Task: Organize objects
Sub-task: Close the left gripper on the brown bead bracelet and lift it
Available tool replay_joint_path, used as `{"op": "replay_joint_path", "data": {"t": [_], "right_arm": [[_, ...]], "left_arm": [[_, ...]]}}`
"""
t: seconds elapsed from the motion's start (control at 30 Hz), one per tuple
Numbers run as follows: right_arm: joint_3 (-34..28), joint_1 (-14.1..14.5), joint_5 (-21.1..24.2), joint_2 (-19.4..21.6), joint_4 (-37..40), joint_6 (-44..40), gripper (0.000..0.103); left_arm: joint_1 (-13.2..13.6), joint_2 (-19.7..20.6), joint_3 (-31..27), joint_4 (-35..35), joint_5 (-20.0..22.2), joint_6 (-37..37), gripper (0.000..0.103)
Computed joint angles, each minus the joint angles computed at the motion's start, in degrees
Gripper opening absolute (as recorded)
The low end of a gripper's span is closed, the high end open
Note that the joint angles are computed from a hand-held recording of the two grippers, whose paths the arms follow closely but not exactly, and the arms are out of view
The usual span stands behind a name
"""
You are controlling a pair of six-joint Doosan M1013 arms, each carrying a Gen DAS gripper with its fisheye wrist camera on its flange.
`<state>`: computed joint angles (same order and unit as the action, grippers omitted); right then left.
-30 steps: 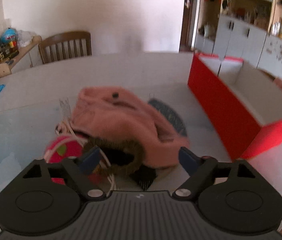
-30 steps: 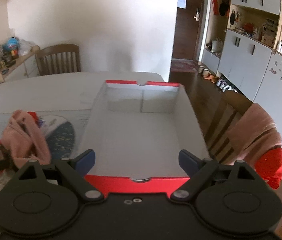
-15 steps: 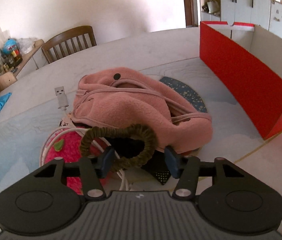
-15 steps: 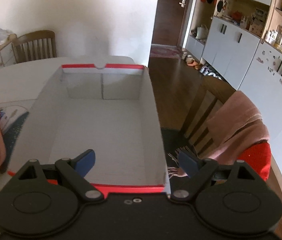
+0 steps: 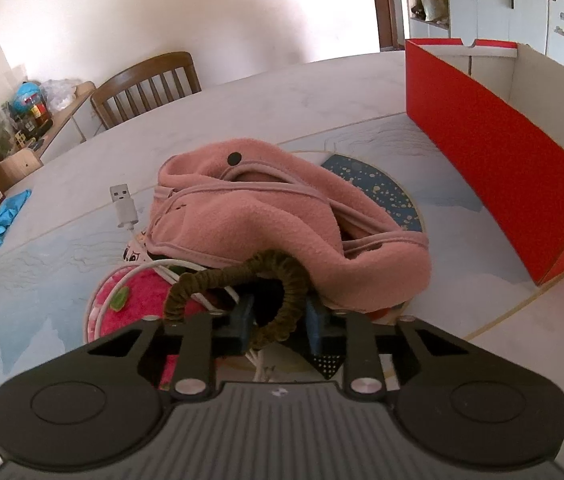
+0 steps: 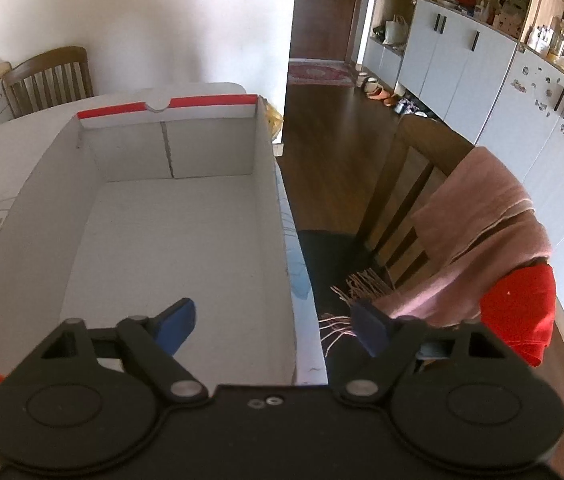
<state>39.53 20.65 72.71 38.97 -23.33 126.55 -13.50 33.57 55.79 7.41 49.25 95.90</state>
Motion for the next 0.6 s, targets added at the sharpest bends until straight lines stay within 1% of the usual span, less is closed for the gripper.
{"op": "replay_joint_path", "data": {"t": [0.03,0.1,0.13,0.2,0.23,0.27,0.4,0.47,0.6], "right_arm": [[-0.02,-0.12,0.22,0.03,0.16,-0.14,0.069],[-0.57,-0.24,0.57,0.38,0.54,-0.49,0.065],[-0.74,-0.29,0.57,0.52,0.71,-0.84,0.061],[-1.27,-0.31,0.96,0.89,0.54,-1.53,0.056],[-1.41,-0.36,0.99,1.02,0.69,-1.76,0.052],[-1.71,-0.46,1.15,1.22,1.03,-2.00,0.044],[-2.41,-0.73,1.85,1.70,2.04,-2.39,0.034],[-2.75,-0.83,1.97,1.90,2.48,-2.80,0.024],[-2.70,-0.88,1.96,1.87,2.24,-2.85,0.012]], "left_arm": [[0.00,0.05,-0.15,-0.08,0.21,-0.24,0.020],[-0.03,0.14,-0.42,-0.02,0.46,-0.61,0.017],[-0.03,0.16,-0.51,-0.10,0.56,-0.70,0.016],[0.03,0.15,-0.61,-0.36,0.61,-1.03,0.014],[0.07,0.15,-0.69,-0.54,0.70,-1.21,0.013],[0.09,0.15,-0.77,-0.65,0.76,-1.62,0.012],[0.15,-0.19,-0.70,-0.63,0.19,-3.29,0.010],[0.19,-0.45,-0.63,-0.76,-0.17,-3.93,0.010],[0.36,-0.92,-0.84,-1.36,-0.53,-5.36,0.009]]}}
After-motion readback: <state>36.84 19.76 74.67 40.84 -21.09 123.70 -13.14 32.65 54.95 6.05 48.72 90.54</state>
